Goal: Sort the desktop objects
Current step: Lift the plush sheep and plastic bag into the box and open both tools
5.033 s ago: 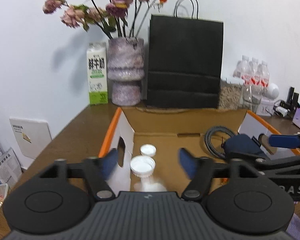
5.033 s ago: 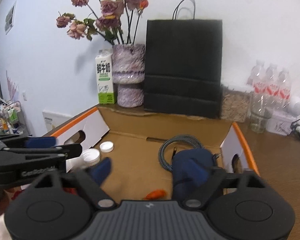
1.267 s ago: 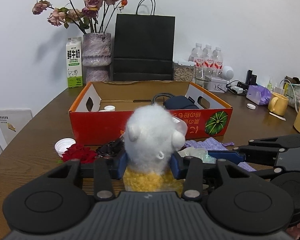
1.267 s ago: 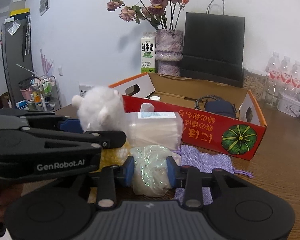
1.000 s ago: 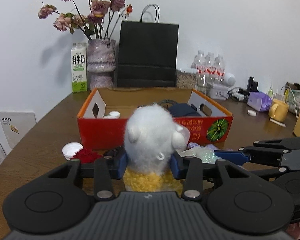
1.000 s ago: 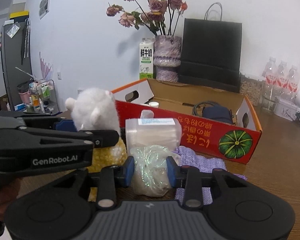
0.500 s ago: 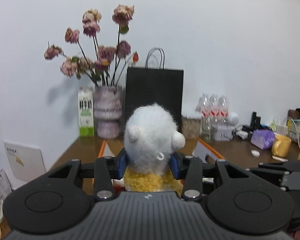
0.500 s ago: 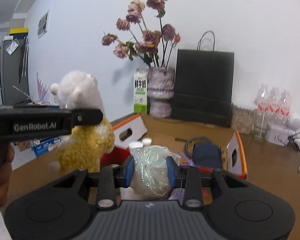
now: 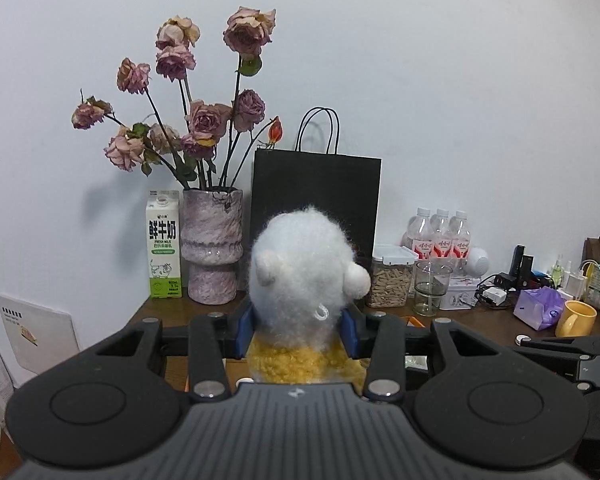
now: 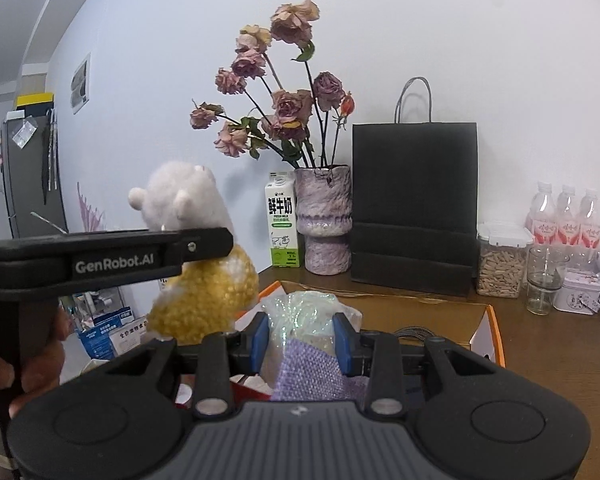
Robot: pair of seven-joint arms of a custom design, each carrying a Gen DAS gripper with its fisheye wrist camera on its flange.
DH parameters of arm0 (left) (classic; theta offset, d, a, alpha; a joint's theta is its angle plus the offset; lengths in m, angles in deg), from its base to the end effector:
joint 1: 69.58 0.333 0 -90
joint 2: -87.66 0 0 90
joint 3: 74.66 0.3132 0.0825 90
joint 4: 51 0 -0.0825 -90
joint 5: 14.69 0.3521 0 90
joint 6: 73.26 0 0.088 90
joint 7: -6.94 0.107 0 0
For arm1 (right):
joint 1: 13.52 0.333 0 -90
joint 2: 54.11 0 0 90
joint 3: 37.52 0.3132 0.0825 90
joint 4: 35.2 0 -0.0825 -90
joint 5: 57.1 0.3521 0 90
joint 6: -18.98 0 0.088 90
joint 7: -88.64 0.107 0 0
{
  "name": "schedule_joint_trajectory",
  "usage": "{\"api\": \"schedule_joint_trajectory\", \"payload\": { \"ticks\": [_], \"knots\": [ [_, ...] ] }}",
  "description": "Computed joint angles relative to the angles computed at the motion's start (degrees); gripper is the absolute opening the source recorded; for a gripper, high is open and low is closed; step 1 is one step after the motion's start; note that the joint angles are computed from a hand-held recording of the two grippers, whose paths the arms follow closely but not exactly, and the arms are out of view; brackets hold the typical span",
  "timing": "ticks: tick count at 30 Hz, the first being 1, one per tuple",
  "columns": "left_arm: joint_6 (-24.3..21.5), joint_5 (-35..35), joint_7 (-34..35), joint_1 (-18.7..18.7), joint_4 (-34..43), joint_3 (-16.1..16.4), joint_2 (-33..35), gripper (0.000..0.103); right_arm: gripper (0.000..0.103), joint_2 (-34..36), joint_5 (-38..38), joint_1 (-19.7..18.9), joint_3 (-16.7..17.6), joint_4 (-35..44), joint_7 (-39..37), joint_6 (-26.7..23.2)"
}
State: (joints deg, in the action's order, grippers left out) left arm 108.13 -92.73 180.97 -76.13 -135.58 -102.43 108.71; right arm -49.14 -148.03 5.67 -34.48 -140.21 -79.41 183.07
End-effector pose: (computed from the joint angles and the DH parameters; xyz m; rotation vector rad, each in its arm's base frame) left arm 0.6153 -0.2393 0.5771 -1.0521 1.8221 -1.4951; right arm 0.5233 0.2724 0.5512 -1.4221 1.4266 -0.9129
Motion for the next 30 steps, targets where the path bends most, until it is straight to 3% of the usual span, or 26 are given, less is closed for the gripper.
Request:
{"api": "schedule_joint_trajectory", "payload": {
  "ticks": [2,6,13,20,23,25,26,30],
  "knots": [
    [-0.85,-0.88,0.54,0.62,-0.54,-0.32,-0.43,0.043,0.033,-0.49,-1.40,-0.03,-0.08,-0.61,1.69,-0.04],
    [-2.78,-9.30,8.53,1.67,-1.74,-0.77,-2.54,0.043,0.033,-3.13,-5.00,-0.10,0.57,-3.50,5.74,-1.01],
    [-4.32,-18.52,16.28,-0.81,-3.25,2.82,-5.28,0.043,0.033,-5.62,-5.13,-0.57,2.13,-5.72,5.18,-2.96],
    [-2.99,-14.03,11.59,-5.65,2.03,7.40,-1.57,0.043,0.033,-2.04,-2.73,-1.27,1.41,-0.58,0.90,-2.39],
    [-1.08,-5.73,4.04,-7.37,6.84,8.14,3.19,0.043,0.033,1.50,0.16,-1.72,0.16,3.42,-2.22,-0.95],
    [-1.17,4.84,-7.37,-10.57,10.49,11.96,7.29,0.043,0.033,4.54,3.58,-1.97,-0.93,6.53,-5.71,0.41],
    [-1.50,9.60,-12.97,-12.47,12.47,14.65,9.37,0.043,0.033,6.45,6.29,-2.19,-1.56,8.41,-8.43,1.33],
    [-7.31,28.36,-39.88,-21.64,25.96,31.19,21.38,0.043,0.033,13.87,19.48,-3.30,-2.72,15.42,-21.10,3.19]
  ]
}}
